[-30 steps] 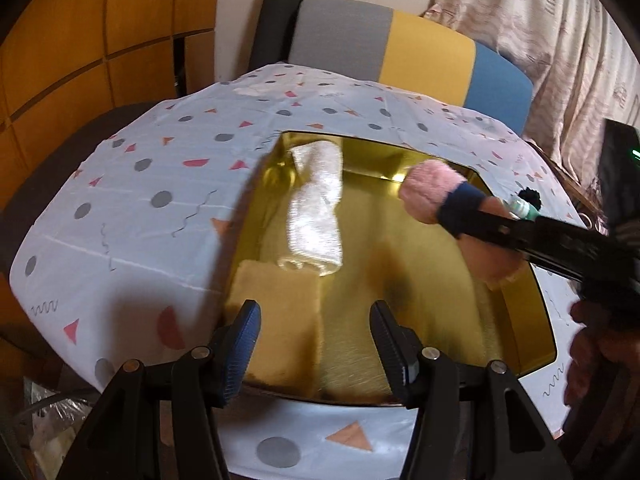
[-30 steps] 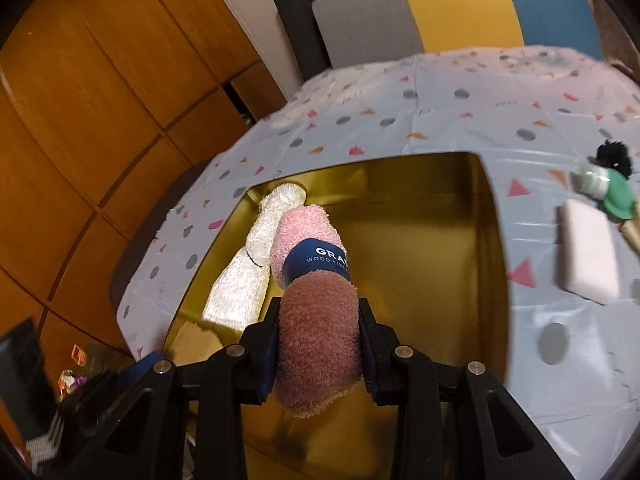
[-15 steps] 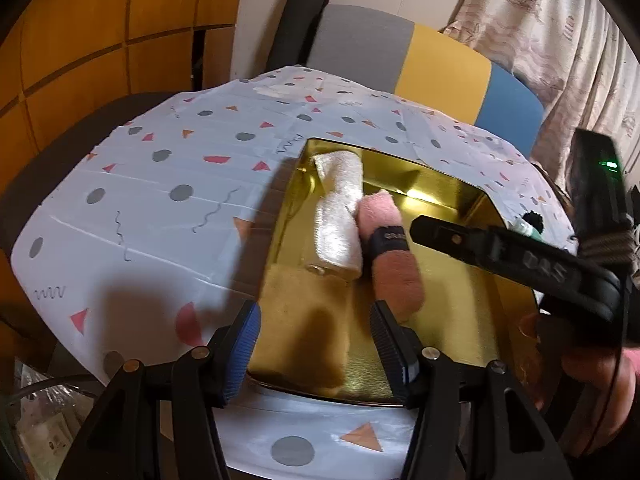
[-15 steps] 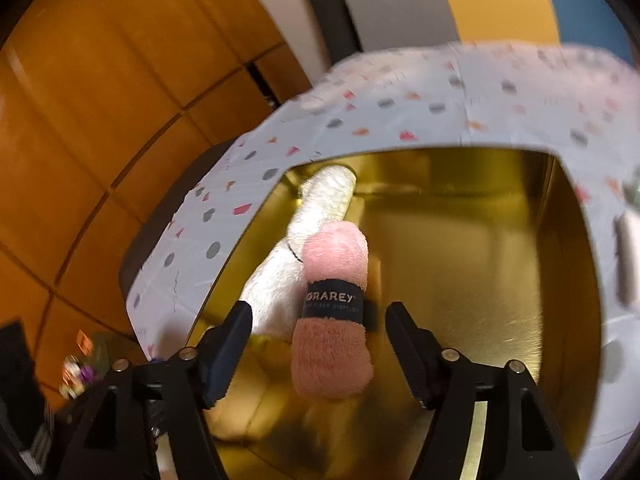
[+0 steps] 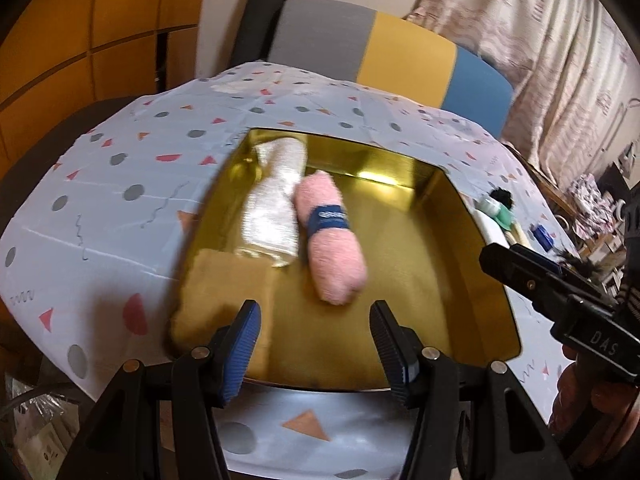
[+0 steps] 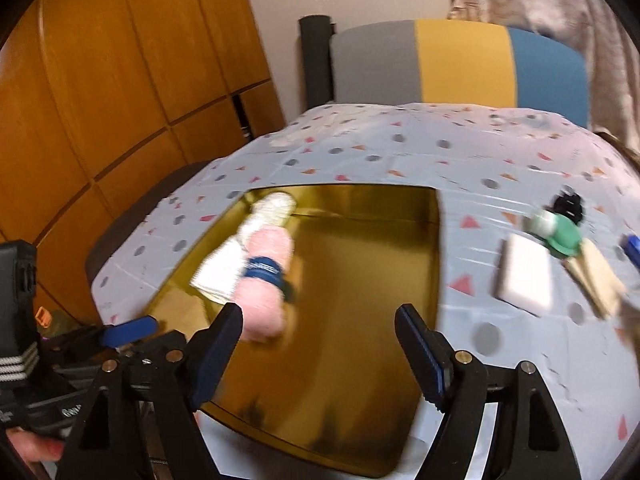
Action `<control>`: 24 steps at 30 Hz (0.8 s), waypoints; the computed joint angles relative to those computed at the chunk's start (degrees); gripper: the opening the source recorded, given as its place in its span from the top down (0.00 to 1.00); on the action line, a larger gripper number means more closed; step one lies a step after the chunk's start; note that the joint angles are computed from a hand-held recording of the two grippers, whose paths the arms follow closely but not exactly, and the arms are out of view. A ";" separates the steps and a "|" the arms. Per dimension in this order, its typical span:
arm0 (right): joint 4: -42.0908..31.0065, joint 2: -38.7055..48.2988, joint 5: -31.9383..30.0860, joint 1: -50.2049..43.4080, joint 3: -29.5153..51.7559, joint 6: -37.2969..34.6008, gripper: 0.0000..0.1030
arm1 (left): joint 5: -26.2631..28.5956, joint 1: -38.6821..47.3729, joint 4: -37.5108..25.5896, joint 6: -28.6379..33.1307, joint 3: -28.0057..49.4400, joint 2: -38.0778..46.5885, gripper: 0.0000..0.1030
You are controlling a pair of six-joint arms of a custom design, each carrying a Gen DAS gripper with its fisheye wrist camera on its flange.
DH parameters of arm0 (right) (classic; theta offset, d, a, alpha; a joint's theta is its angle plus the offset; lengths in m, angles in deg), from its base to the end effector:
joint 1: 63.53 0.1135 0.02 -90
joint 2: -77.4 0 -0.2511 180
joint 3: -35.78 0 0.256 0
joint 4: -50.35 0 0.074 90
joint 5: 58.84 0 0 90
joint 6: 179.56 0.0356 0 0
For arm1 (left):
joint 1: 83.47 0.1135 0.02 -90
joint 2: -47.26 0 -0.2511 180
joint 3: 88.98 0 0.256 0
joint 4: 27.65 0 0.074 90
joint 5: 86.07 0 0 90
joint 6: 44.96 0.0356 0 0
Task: Organize rigid objects
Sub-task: 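Lower the pink towel roll into the tray beside the white towel, open right gripper, then move the right gripper to the pile and grasp the yellow sponge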
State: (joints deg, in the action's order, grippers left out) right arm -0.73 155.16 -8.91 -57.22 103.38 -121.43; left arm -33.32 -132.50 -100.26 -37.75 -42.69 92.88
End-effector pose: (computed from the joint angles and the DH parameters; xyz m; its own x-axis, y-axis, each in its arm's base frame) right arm 0.2633 0.0522 0.2250 -0.5330 -0.4655 -0.7066 -0.7929 0.5662 0.2252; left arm 0.1029 -0.0856 0.1987 -0.5524 -0.5683 -0.6098 -0.5584 0.7955 -0.2353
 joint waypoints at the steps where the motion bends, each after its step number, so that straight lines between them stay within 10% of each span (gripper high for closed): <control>1: -0.41 0.32 -0.16 -1.39 0.19 -0.83 0.23 | 0.08 -0.47 1.14 0.38 0.37 1.05 0.44; 16: -1.54 12.23 0.83 -20.51 4.97 -11.42 0.23 | 3.10 -4.90 15.62 8.26 8.28 18.44 0.44; 24: 10.94 20.58 4.97 -30.50 12.31 -7.77 0.14 | 5.49 -4.12 18.59 13.49 14.54 26.03 0.44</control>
